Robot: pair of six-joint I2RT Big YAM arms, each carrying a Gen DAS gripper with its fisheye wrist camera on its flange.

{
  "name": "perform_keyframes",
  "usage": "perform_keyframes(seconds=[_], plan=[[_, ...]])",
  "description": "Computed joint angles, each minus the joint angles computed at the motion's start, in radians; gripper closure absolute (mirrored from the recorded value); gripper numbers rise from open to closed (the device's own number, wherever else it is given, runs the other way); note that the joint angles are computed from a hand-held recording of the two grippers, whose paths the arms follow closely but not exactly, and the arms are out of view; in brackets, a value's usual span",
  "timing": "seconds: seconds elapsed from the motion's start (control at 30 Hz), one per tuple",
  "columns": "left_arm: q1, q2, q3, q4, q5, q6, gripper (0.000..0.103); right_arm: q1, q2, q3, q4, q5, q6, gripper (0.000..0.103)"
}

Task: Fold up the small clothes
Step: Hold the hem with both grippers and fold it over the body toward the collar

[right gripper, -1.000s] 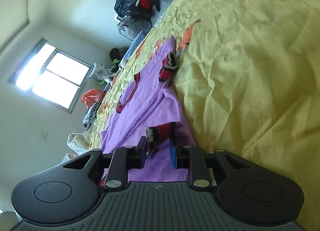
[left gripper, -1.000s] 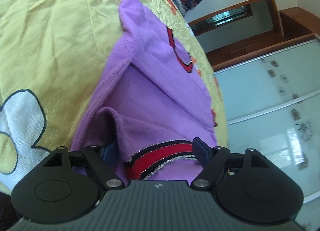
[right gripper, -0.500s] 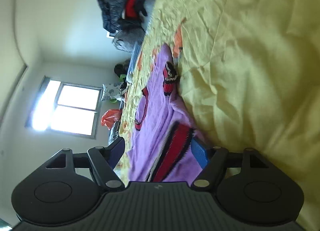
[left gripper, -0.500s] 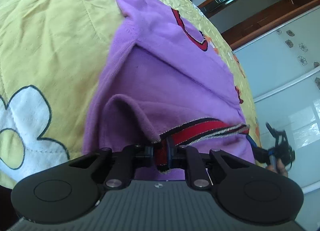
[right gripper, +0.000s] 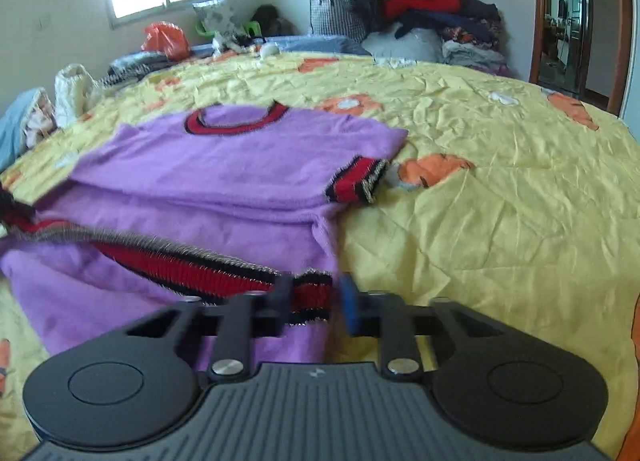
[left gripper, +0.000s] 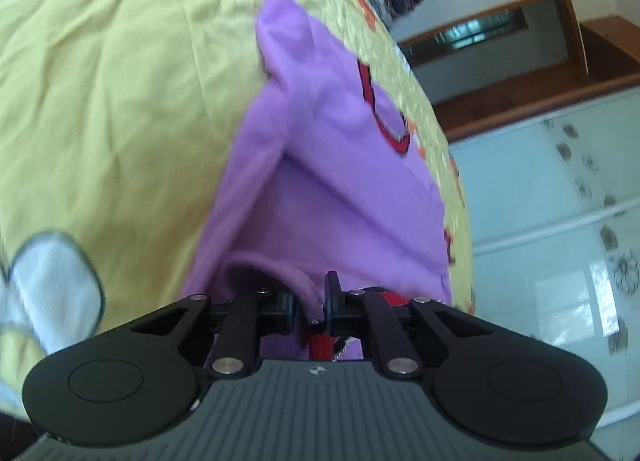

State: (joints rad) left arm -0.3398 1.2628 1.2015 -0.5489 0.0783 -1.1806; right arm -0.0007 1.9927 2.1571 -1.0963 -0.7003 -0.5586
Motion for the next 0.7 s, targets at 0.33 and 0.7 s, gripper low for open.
perform_keyframes(seconds=[0.33,0.7], plan=[[-0.073,0.05,0.252,-0.416,-0.395,0.602,0.023,-0.018,0.05,0.079,-0.097,-0.077,-0.004,0.08],[-0.093,0.146,0.243,-0.252,-0.386,0.957,0.037,-0.029,0.035,0.027,-0.059,-0.151,0.033,0.08]])
